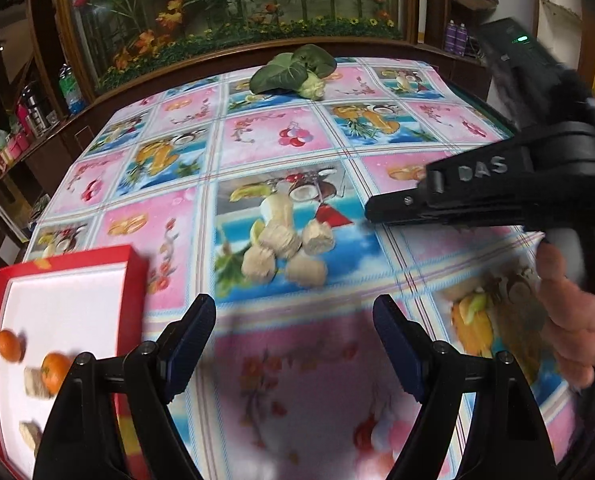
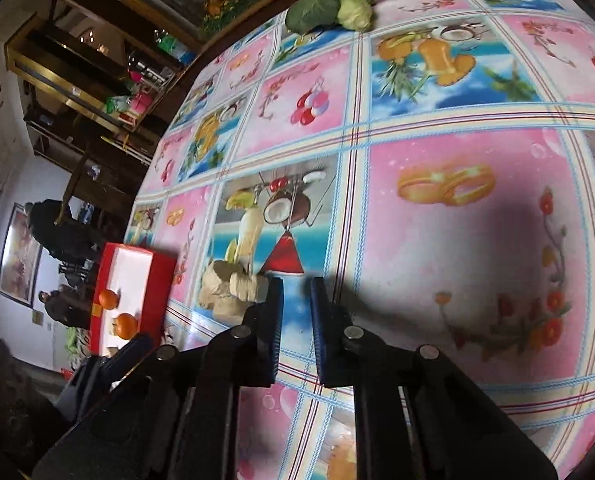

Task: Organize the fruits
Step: 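Grasp a pale chunk with the left tool while the right tool grasps another chunk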

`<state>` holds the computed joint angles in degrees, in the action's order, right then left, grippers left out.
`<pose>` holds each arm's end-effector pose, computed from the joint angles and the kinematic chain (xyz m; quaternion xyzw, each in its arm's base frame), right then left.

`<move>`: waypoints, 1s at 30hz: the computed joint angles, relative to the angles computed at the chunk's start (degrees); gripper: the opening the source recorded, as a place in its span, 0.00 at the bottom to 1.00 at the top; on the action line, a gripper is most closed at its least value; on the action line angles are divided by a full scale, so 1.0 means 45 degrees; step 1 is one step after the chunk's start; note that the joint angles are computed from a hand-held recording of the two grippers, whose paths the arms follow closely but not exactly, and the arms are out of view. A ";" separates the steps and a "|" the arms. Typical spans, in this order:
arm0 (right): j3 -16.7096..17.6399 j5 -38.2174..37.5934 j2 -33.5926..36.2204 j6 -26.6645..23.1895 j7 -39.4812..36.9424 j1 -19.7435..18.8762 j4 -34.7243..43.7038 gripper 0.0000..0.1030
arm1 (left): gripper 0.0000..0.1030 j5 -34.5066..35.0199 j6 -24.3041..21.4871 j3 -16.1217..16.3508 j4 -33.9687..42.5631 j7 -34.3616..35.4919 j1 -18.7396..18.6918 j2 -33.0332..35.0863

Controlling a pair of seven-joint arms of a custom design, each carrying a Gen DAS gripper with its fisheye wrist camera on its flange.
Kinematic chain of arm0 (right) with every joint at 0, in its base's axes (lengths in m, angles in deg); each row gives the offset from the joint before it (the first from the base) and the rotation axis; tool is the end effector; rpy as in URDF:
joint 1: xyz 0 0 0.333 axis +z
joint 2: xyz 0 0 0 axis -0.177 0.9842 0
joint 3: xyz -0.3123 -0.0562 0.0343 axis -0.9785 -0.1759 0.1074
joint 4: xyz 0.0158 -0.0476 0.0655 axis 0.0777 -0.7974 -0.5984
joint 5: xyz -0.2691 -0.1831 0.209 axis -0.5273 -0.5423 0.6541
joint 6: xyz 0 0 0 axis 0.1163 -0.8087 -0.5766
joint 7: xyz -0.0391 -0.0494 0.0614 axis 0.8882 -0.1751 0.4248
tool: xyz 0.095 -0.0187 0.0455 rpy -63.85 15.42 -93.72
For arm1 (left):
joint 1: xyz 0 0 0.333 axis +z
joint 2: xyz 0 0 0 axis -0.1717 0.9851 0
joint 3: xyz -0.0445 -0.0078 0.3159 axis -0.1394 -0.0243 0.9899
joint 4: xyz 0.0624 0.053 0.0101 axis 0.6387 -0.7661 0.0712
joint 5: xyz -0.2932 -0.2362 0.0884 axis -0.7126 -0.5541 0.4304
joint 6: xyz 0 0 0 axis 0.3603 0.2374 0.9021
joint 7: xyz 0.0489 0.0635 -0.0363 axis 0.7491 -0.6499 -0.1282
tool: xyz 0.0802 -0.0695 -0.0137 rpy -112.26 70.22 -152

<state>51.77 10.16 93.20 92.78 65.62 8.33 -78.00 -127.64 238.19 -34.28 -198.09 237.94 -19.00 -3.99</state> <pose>0.5116 0.3076 0.4115 -0.5094 0.7772 0.0209 0.3689 0.4786 -0.0779 0.4384 -0.4030 0.8511 -0.2848 0.1792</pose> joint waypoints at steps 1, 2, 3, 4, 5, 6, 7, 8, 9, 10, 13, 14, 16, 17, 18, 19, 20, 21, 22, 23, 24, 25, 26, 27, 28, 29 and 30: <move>-0.0301 -0.0327 -0.0107 0.0040 0.0376 0.0242 -0.0093 0.15 | 0.75 0.0227 0.0065 -0.0105 0.0076 -0.0269 0.0065 0.0122; -0.0610 -0.0742 -0.0164 0.0021 0.0746 0.0468 -0.0127 0.15 | 0.75 0.0439 0.0084 -0.0183 0.0169 -0.0572 0.0131 0.0247; -0.0984 -0.1298 -0.0237 0.0004 0.1251 0.0761 -0.0168 0.15 | 0.75 0.0377 -0.0015 -0.0150 0.0316 -0.0662 0.0117 0.0388; -0.0951 -0.1375 -0.0263 0.0032 0.1313 0.0706 -0.0184 0.15 | 0.74 0.0307 -0.0050 -0.0141 0.0346 -0.0661 0.0106 0.0416; -0.0692 -0.1149 -0.0276 0.0143 0.1095 0.0480 -0.0213 0.15 | 0.72 0.0268 -0.0035 -0.0160 0.0391 -0.0662 0.0094 0.0496; -0.0396 -0.0860 -0.0266 0.0236 0.0799 0.0235 -0.0210 0.15 | 0.70 0.0366 -0.0002 -0.0218 0.0446 -0.0744 0.0117 0.0622; -0.0225 -0.0702 -0.0249 0.0281 0.0607 0.0099 -0.0186 0.15 | 0.65 0.0438 -0.0015 -0.0269 0.0473 -0.0839 0.0133 0.0679; -0.0102 -0.0575 -0.0265 0.0283 0.0458 0.0001 -0.0190 0.15 | 0.62 0.0459 -0.0102 -0.0296 0.0524 -0.0907 0.0138 0.0757; -0.0116 -0.0573 -0.0293 0.0285 0.0468 0.0026 -0.0221 0.15 | 0.61 0.0441 -0.0216 -0.0314 0.0596 -0.0985 0.0144 0.0851; -0.0324 -0.0799 -0.0297 0.0262 0.0700 0.0207 -0.0212 0.15 | 0.61 0.0278 -0.0019 -0.0359 0.0590 -0.0942 0.0107 0.0916; -0.0857 -0.1490 -0.0344 0.0270 0.1473 0.0617 -0.0266 0.15 | 0.57 -0.0141 0.0327 -0.0419 0.0654 -0.0814 0.0036 0.1068; -0.0961 -0.1682 -0.0332 0.0294 0.1688 0.0690 -0.0264 0.15 | 0.53 -0.0180 0.0374 -0.0436 0.0702 -0.0808 0.0042 0.1113; -0.1142 -0.2090 -0.0353 0.0300 0.2086 0.0807 -0.0295 0.15 | 0.47 -0.0330 0.0547 -0.0456 0.0788 -0.0686 0.0044 0.1230; -0.1106 -0.2172 -0.0336 0.0307 0.2128 0.0773 -0.0284 0.15 | 0.43 -0.0422 0.0635 -0.0455 0.0813 -0.0610 0.0054 0.1276; -0.0895 -0.2019 -0.0330 0.0349 0.1963 0.0587 -0.0299 0.15 | 0.40 -0.0495 0.0581 -0.0423 0.0852 -0.0543 0.0093 0.1314; -0.0704 -0.1886 -0.0302 0.0372 0.1777 0.0435 -0.0277 0.15 | 0.34 -0.0402 0.0320 -0.0405 0.0944 -0.0623 0.0171 0.1377; -0.0474 -0.1712 -0.0261 0.0385 0.1505 0.0261 -0.0234 0.15 | 0.34 -0.0735 0.0002 -0.0318 0.1063 -0.0348 0.0192 0.1430; -0.0368 -0.1655 -0.0223 0.0386 0.1337 0.0195 -0.0186 0.15 | 0.34 -0.1003 -0.0101 -0.0296 0.1087 -0.0039 0.0223 0.1435; -0.0380 -0.1710 -0.0177 0.0391 0.1288 0.0228 -0.0130 0.15 | 0.34 -0.1109 -0.0060 -0.0334 0.1055 0.0141 0.0253 0.1414; -0.0446 -0.1836 -0.0126 0.0413 0.1299 0.0310 -0.0072 0.15 | 0.34 -0.1142 -0.0023 -0.0378 0.1021 0.0208 0.0282 0.1389; -0.0465 -0.1935 -0.0064 0.0423 0.1270 0.0352 -0.0002 0.15 | 0.34 -0.1215 0.0004 -0.0402 0.0992 0.0323 0.0293 0.1371; -0.0447 -0.1997 -0.0007 0.0426 0.1227 0.0364 0.0060 0.16 | 0.34 -0.1310 -0.0018 -0.0407 0.0996 0.0430 0.0301 0.1366; -0.0526 -0.2176 0.0072 0.0422 0.1248 0.0461 0.0155 0.16 | 0.33 -0.1454 -0.0112 -0.0384 0.1029 0.0563 0.0316 0.1376; -0.0774 -0.2497 0.0127 0.0394 0.1443 0.0690 0.0236 0.18 | 0.33 -0.1628 -0.0283 -0.0345 0.1089 0.0682 0.0346 0.1395; -0.1106 -0.2920 0.0191 0.0356 0.1735 0.0988 0.0333 0.21 | 0.31 -0.1737 -0.0371 -0.0338 0.1127 0.0760 0.0382 0.1408; -0.1378 -0.3302 0.0259 0.0342 0.2014 0.1228 0.0426 0.29 | 0.28 -0.1843 -0.0378 -0.0344 0.1135 0.0845 0.0413 0.1411; -0.1616 -0.3651 0.0297 0.0349 0.2308 0.1436 0.0474 0.33 | 0.27 -0.1992 -0.0458 -0.0325 0.1175 0.0928 0.0449 0.1430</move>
<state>44.50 -6.27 94.54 94.35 76.00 14.79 -75.87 -136.61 236.13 -35.74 -192.80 242.11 -16.98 2.44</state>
